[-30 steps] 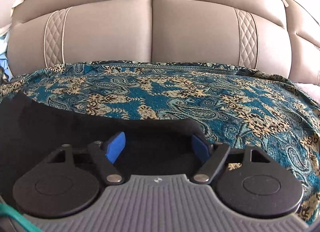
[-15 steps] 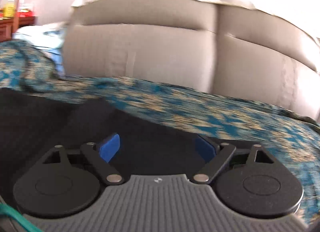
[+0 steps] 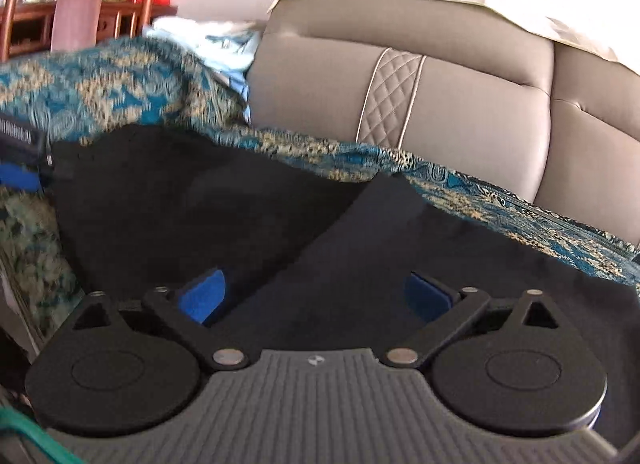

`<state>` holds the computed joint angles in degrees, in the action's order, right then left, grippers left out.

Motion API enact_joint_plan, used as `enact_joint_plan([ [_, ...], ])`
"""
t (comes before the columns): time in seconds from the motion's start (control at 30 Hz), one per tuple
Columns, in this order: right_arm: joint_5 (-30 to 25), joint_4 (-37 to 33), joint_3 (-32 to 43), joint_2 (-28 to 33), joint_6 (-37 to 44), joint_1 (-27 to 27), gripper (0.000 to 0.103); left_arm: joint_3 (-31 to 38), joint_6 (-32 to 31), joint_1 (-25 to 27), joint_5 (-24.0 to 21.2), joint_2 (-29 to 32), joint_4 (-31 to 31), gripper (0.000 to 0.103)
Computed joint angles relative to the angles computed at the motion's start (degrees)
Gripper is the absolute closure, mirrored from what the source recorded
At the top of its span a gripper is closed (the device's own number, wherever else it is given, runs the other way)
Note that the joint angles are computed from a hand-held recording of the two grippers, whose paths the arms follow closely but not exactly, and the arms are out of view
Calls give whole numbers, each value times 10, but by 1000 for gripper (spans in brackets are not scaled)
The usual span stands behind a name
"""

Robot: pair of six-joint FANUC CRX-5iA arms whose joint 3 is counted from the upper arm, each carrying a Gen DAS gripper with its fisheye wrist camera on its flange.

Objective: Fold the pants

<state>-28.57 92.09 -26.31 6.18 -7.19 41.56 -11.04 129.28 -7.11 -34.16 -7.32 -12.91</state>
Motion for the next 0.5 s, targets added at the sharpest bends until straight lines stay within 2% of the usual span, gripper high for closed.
enact_joint_plan([
  [0.1, -27, -27, 4, 10, 21, 17, 0, -13, -19, 11, 15, 0, 30, 56],
  [0.17, -21, 8, -8, 3, -25, 8, 0, -27, -46, 23, 32, -2, 64, 64],
  [0.27, -36, 82, -26, -11, -123, -6, 0, -39, -71, 33, 49, -1, 101, 70],
  [0.33, -59, 67, -25, -9, -130, 0, 0, -42, -77, 37, 51, 4, 114, 70],
  [0.43, -92, -4, -6, 9, -65, 21, 0, -44, -73, 42, 51, 11, 127, 70],
  [0.5, -97, 9, -12, 11, -79, 21, 0, -51, -74, 47, 65, 11, 137, 70],
])
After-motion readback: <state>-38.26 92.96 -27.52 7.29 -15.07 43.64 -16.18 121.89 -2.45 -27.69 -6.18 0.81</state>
